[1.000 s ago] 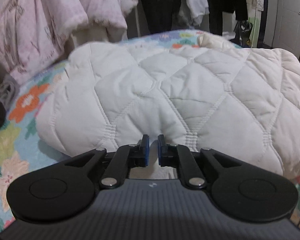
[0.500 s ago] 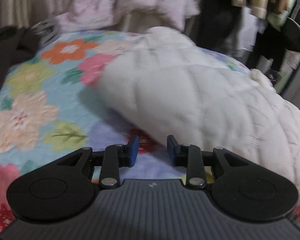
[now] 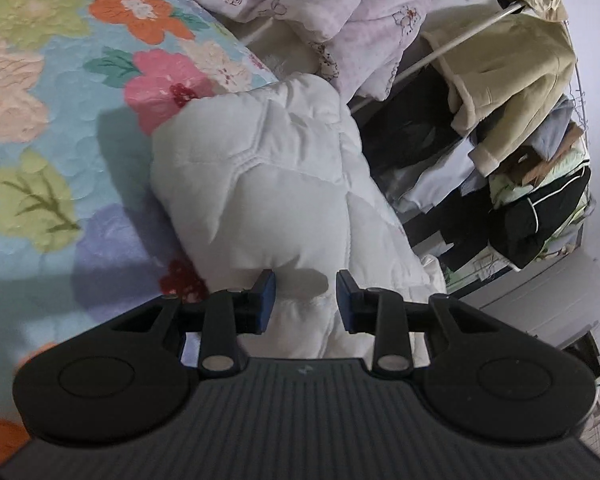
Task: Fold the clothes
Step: 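Grasp the folded jacket with the right gripper and lift it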
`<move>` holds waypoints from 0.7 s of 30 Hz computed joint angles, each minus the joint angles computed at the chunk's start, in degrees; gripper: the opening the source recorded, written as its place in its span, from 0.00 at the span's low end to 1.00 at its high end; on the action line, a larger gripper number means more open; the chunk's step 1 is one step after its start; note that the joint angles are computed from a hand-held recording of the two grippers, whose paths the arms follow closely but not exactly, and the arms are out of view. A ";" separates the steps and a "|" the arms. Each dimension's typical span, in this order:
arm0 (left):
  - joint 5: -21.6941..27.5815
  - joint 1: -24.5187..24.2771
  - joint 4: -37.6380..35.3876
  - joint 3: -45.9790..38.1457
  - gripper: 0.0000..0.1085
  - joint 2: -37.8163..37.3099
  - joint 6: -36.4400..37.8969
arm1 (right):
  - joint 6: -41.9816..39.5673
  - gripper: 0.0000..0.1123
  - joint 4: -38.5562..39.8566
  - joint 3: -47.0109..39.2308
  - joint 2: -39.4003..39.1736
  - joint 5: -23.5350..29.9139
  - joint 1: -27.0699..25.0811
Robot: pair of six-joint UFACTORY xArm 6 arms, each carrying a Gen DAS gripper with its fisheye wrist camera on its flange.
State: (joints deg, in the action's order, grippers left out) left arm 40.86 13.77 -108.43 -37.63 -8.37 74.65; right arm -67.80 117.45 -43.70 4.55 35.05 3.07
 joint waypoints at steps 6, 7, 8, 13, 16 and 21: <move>-0.02 -0.28 -2.65 -2.02 0.34 2.86 -5.07 | -0.67 0.89 4.98 0.97 0.17 4.44 -1.73; -2.21 -1.62 -3.07 -1.65 0.34 1.35 -3.52 | -0.38 0.89 5.25 1.26 0.00 4.80 -1.89; -4.66 -3.33 -3.28 -0.88 0.34 -1.16 0.42 | 0.48 0.88 5.09 1.44 -0.10 4.76 -1.85; -19.10 -16.99 0.98 0.24 0.34 -11.41 21.16 | 6.28 0.88 -1.29 5.13 -2.63 8.95 -2.29; -22.44 -22.93 14.28 -3.16 0.34 -7.77 11.46 | 6.27 0.88 -0.36 5.86 -1.93 10.73 -1.46; -28.83 -28.15 29.39 -8.88 0.34 4.64 -3.92 | -2.97 0.65 6.88 4.29 -0.42 11.76 -0.13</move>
